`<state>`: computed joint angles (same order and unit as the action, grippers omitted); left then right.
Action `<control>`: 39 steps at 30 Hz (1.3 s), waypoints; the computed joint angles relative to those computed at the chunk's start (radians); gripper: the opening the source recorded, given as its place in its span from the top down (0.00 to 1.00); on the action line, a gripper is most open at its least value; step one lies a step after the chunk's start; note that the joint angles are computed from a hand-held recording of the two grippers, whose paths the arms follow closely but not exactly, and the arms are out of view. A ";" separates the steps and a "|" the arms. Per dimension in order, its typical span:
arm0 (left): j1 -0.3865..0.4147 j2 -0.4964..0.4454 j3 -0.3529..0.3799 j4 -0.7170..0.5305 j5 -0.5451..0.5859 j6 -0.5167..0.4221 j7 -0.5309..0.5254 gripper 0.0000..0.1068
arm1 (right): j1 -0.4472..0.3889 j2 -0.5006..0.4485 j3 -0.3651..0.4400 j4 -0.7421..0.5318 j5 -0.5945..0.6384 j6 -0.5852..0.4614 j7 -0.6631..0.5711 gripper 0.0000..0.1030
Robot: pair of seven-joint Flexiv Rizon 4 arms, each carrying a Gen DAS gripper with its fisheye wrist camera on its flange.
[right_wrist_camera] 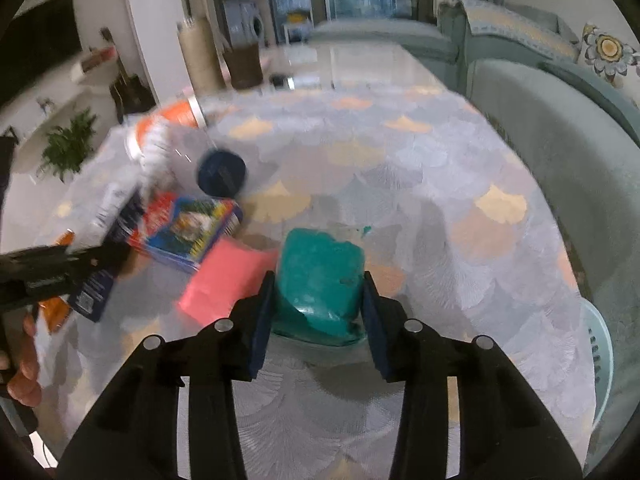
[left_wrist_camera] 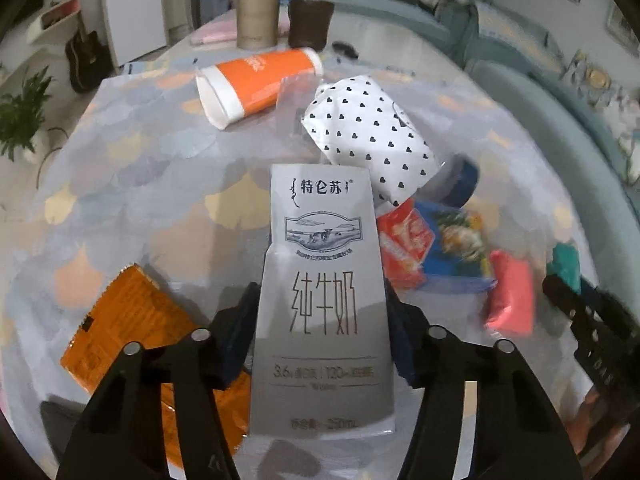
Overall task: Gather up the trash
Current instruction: 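Grasp the white milk carton with the left gripper while the right grasps the teal packet, then carry the carton and teal packet with both grippers over the basket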
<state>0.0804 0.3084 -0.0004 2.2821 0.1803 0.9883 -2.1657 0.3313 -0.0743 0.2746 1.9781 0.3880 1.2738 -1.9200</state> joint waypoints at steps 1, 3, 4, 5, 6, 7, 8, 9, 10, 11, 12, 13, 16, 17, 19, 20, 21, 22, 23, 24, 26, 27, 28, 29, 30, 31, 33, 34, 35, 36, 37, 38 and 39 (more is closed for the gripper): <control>-0.009 0.010 0.010 0.015 -0.015 0.041 0.002 0.53 | -0.006 0.005 0.005 -0.002 0.035 0.009 -0.026 0.63; -0.031 0.028 0.024 0.038 -0.053 0.125 0.026 0.53 | -0.012 0.007 0.004 -0.010 0.074 0.014 -0.042 0.63; -0.032 0.035 0.019 0.041 -0.057 0.146 0.032 0.52 | -0.014 0.006 0.002 -0.018 0.089 0.008 -0.046 0.63; -0.031 0.042 0.011 0.039 -0.057 0.163 0.037 0.52 | -0.017 0.005 0.000 -0.026 0.107 0.004 -0.050 0.63; -0.039 0.048 0.005 0.037 -0.062 0.192 0.051 0.53 | -0.019 0.004 -0.001 -0.032 0.121 0.002 -0.055 0.63; -0.039 0.044 -0.007 0.030 -0.065 0.208 0.053 0.53 | -0.023 0.007 -0.001 -0.032 0.139 0.008 -0.062 0.63; -0.039 0.046 -0.018 0.023 -0.064 0.217 0.056 0.53 | -0.026 0.012 0.000 -0.030 0.160 0.025 -0.068 0.63; -0.037 0.046 -0.035 0.012 -0.058 0.227 0.050 0.53 | -0.029 0.016 0.000 -0.032 0.184 0.034 -0.081 0.63; -0.042 0.039 -0.043 0.005 -0.060 0.245 0.054 0.53 | -0.034 0.021 -0.001 -0.034 0.215 0.041 -0.097 0.63; -0.053 0.030 -0.051 -0.009 -0.068 0.259 0.062 0.52 | -0.039 0.027 -0.006 -0.034 0.236 0.050 -0.101 0.63; -0.058 0.021 -0.061 -0.022 -0.069 0.264 0.065 0.52 | -0.034 0.029 -0.014 -0.018 0.208 0.081 -0.062 0.63; -0.065 0.010 -0.068 -0.034 -0.072 0.273 0.070 0.52 | -0.023 0.031 -0.025 0.020 0.121 0.146 0.027 0.63; -0.106 -0.052 -0.080 -0.084 -0.102 0.318 0.104 0.52 | -0.025 0.055 -0.076 0.150 -0.166 0.345 0.308 0.64; -0.117 -0.071 -0.086 -0.099 -0.106 0.327 0.111 0.52 | -0.036 0.062 -0.078 0.160 -0.185 0.361 0.331 0.63; -0.145 -0.115 -0.096 -0.135 -0.120 0.351 0.126 0.52 | -0.060 0.082 -0.087 0.162 -0.174 0.359 0.324 0.64; -0.162 -0.133 -0.099 -0.149 -0.129 0.361 0.135 0.52 | -0.068 0.086 -0.094 0.163 -0.182 0.360 0.330 0.64; -0.179 -0.163 -0.108 -0.179 -0.137 0.372 0.149 0.52 | -0.085 0.092 -0.105 0.176 -0.221 0.371 0.365 0.64; -0.192 -0.180 -0.108 -0.194 -0.139 0.380 0.158 0.52 | -0.100 0.096 -0.115 0.182 -0.250 0.375 0.389 0.64; -0.207 -0.209 -0.114 -0.225 -0.144 0.386 0.172 0.52 | -0.109 0.102 -0.130 0.175 -0.242 0.361 0.381 0.64; -0.221 -0.228 -0.116 -0.240 -0.144 0.395 0.177 0.52 | -0.118 0.104 -0.139 0.173 -0.248 0.354 0.386 0.64; -0.252 -0.276 -0.119 -0.282 -0.160 0.411 0.202 0.52 | -0.147 0.108 -0.165 0.166 -0.270 0.331 0.397 0.64; -0.271 -0.308 -0.125 -0.312 -0.174 0.415 0.222 0.52 | -0.159 0.111 -0.175 0.164 -0.268 0.318 0.391 0.63; -0.287 -0.335 -0.127 -0.340 -0.178 0.414 0.230 0.52 | -0.175 0.108 -0.186 0.162 -0.278 0.306 0.398 0.63; -0.304 -0.372 -0.134 -0.372 -0.196 0.415 0.253 0.52 | -0.192 0.105 -0.200 0.153 -0.276 0.274 0.395 0.63; -0.319 -0.396 -0.138 -0.385 -0.220 0.421 0.277 0.52 | -0.212 0.106 -0.213 0.165 -0.320 0.270 0.437 0.63; -0.333 -0.420 -0.141 -0.403 -0.240 0.421 0.297 0.52 | -0.260 0.096 -0.215 0.185 -0.428 0.280 0.545 0.63; -0.361 -0.478 -0.156 -0.441 -0.283 0.418 0.341 0.52 | -0.296 0.078 -0.234 0.183 -0.458 0.256 0.602 0.63; -0.364 -0.502 -0.170 -0.453 -0.321 0.417 0.378 0.52 | -0.307 0.068 -0.240 0.171 -0.423 0.228 0.584 0.63; -0.370 -0.536 -0.189 -0.473 -0.357 0.410 0.414 0.52 | -0.321 0.057 -0.245 0.160 -0.388 0.201 0.564 0.63; -0.374 -0.557 -0.198 -0.483 -0.384 0.405 0.442 0.52 | -0.329 0.045 -0.246 0.154 -0.382 0.189 0.567 0.63; -0.380 -0.579 -0.204 -0.496 -0.404 0.398 0.465 0.52 | -0.342 0.025 -0.248 0.134 -0.342 0.149 0.550 0.63; -0.384 -0.606 -0.216 -0.509 -0.426 0.396 0.491 0.52 | -0.356 0.007 -0.241 0.109 -0.282 0.110 0.513 0.63; -0.387 -0.626 -0.225 -0.519 -0.447 0.391 0.512 0.52 | -0.370 -0.008 -0.233 0.084 -0.230 0.073 0.480 0.63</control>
